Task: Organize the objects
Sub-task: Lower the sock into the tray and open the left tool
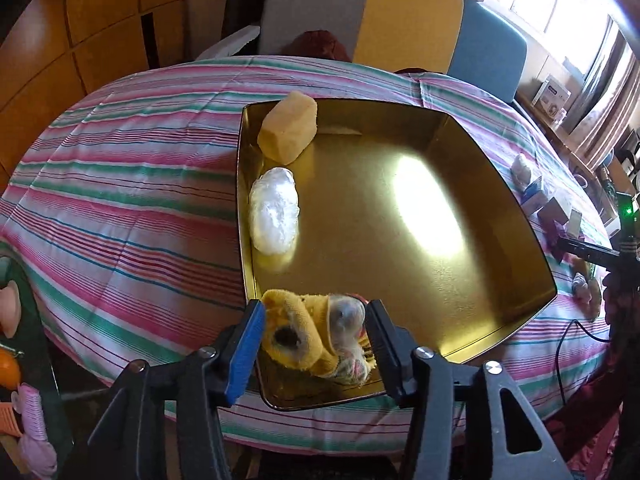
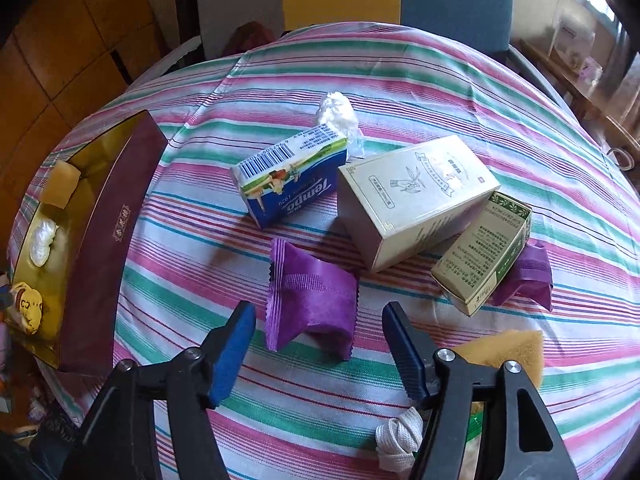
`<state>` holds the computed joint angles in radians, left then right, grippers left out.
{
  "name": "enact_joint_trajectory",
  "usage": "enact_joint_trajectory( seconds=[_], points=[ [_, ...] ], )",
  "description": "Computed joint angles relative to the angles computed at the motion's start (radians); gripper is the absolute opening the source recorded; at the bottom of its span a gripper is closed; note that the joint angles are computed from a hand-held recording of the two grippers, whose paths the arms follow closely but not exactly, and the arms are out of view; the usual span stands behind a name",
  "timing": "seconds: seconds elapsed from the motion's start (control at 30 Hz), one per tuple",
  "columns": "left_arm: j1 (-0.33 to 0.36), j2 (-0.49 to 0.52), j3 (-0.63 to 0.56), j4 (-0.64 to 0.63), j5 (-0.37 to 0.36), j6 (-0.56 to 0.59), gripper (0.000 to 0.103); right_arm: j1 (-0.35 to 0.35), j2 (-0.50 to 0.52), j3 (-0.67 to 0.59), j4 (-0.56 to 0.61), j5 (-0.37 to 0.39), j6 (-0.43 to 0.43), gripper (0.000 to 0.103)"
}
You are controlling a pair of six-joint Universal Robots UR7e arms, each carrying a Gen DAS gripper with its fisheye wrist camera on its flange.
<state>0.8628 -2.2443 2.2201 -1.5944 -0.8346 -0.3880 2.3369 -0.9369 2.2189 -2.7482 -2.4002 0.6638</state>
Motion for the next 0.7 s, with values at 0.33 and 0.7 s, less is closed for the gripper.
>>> enact_joint_trajectory(
  seconds=[0.33, 0.7],
  points=[
    [-0.003, -0.012, -0.017, -0.007, -0.013, -0.008, 0.057, 0.005, 0.032, -0.02, -0.024, -0.025, -0.038, 0.071],
    [-0.015, -0.017, -0.016, -0.023, -0.024, -0.021, 0.057, -0.012, 0.046, -0.041, 0.039, -0.047, -0.039, 0.048]
  ],
)
